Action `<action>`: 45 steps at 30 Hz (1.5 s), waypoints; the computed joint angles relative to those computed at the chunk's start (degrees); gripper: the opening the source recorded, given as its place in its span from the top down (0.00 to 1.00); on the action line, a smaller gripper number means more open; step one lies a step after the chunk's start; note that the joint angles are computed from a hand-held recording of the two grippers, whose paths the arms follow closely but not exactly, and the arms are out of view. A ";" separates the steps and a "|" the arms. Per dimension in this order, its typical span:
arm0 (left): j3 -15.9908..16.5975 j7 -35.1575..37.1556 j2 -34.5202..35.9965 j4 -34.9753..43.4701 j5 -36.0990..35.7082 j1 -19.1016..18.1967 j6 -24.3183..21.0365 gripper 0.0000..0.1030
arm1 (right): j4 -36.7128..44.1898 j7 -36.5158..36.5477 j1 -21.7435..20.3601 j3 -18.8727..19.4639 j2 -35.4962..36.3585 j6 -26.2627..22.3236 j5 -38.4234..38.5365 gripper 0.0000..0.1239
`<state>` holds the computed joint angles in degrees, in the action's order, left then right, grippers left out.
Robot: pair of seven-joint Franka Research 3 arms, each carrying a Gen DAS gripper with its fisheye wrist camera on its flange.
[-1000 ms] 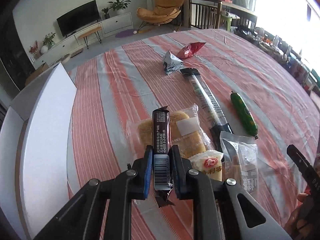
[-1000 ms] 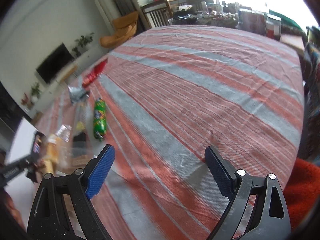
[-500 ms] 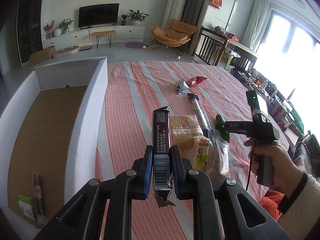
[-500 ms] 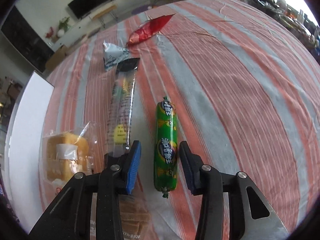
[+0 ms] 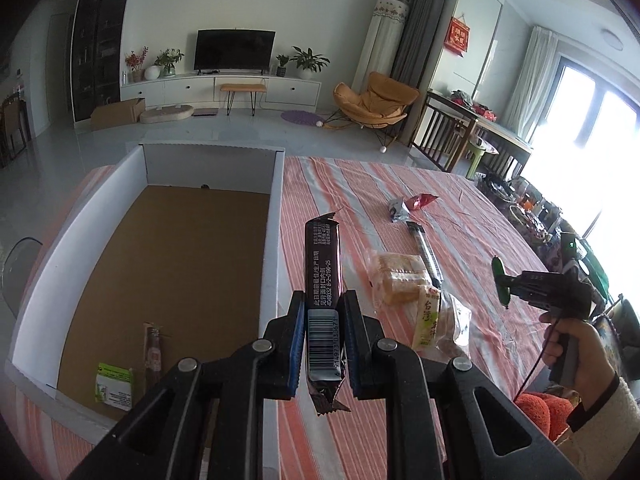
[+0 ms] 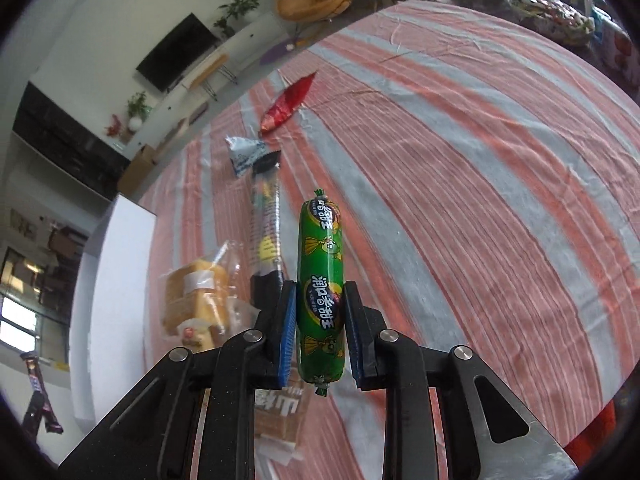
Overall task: Organize snacks
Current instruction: 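Carry the chocolate bar and green sausage over the box with both tools, then open both tools to drop the snacks into the box and return to the bed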
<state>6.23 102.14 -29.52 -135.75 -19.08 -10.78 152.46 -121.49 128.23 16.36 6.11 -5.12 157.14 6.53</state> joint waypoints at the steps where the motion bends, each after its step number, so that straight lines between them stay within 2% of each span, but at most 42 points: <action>1: -0.20 -0.29 -0.16 0.00 0.34 0.41 0.18 0.83 | 0.00 -0.88 0.37 0.03 -0.60 0.58 1.00 0.81; 5: -0.15 -1.31 -0.52 0.25 1.34 1.53 0.35 0.83 | 1.06 -7.40 3.14 0.22 -2.05 2.64 8.95 0.81; 9: 0.00 -2.40 -0.79 0.34 3.55 3.56 0.19 0.83 | 4.99 -18.25 8.31 0.67 -1.52 3.70 22.03 0.81; 13: 0.82 -3.20 -0.28 0.57 6.35 6.70 -0.05 0.83 | 14.34 -27.48 12.18 2.86 4.10 2.85 32.18 0.81; 17: 1.87 -4.21 1.27 0.53 8.55 10.47 0.97 0.83 | 27.90 -30.68 14.37 6.25 14.16 -0.65 34.08 0.81; 23: 0.58 -9.57 4.41 -1.43 14.39 17.71 5.03 0.83 | 47.05 -26.07 19.17 7.85 30.05 -6.34 24.78 0.81; 28: 1.92 -9.25 6.33 -2.54 14.82 17.99 6.50 0.83 | 53.86 -22.67 20.91 7.31 37.14 -10.58 20.87 0.80; 30: 2.17 -8.45 6.88 -2.93 14.37 17.55 7.38 0.83 | 54.46 -20.08 21.83 5.62 37.70 -12.16 18.09 0.77; 31: 2.12 -8.24 7.14 -3.02 14.19 17.37 7.63 0.82 | 53.72 -18.75 22.30 4.68 37.19 -11.98 16.50 0.68; 32: 1.79 -8.44 7.45 -3.07 14.23 17.41 8.02 0.75 | 51.93 -17.86 22.46 3.96 36.13 -10.76 15.27 0.54; 33: 1.22 -9.09 7.74 -3.08 14.44 17.60 8.49 0.66 | 49.44 -16.44 22.87 2.83 34.55 -9.01 13.47 0.49; 34: 0.32 -10.32 8.14 -2.95 14.88 17.92 9.13 0.38 | 46.90 -14.53 23.55 1.32 32.82 -7.34 10.89 0.47; 36: -1.95 -13.81 7.51 -4.65 16.76 19.20 13.15 0.10 | 42.58 -11.30 24.42 -1.01 29.55 -5.57 5.39 0.47; 38: -2.57 -15.58 6.96 -6.05 17.99 18.46 16.93 0.10 | 37.79 -6.67 25.37 -3.69 26.08 -3.45 -1.04 0.47; 40: -1.47 -15.32 6.63 -6.02 17.58 15.49 16.83 0.09 | 31.60 1.07 27.66 -7.85 21.81 -0.67 -10.50 0.44; 42: -0.85 -15.02 5.83 -6.22 16.76 12.60 16.97 0.09 | 24.56 11.78 30.64 -12.55 16.47 0.40 -23.25 0.42; 45: 0.37 -13.01 4.52 -6.15 14.83 6.97 16.79 0.09 | 16.45 28.01 32.44 -16.67 10.02 -3.74 -43.65 0.42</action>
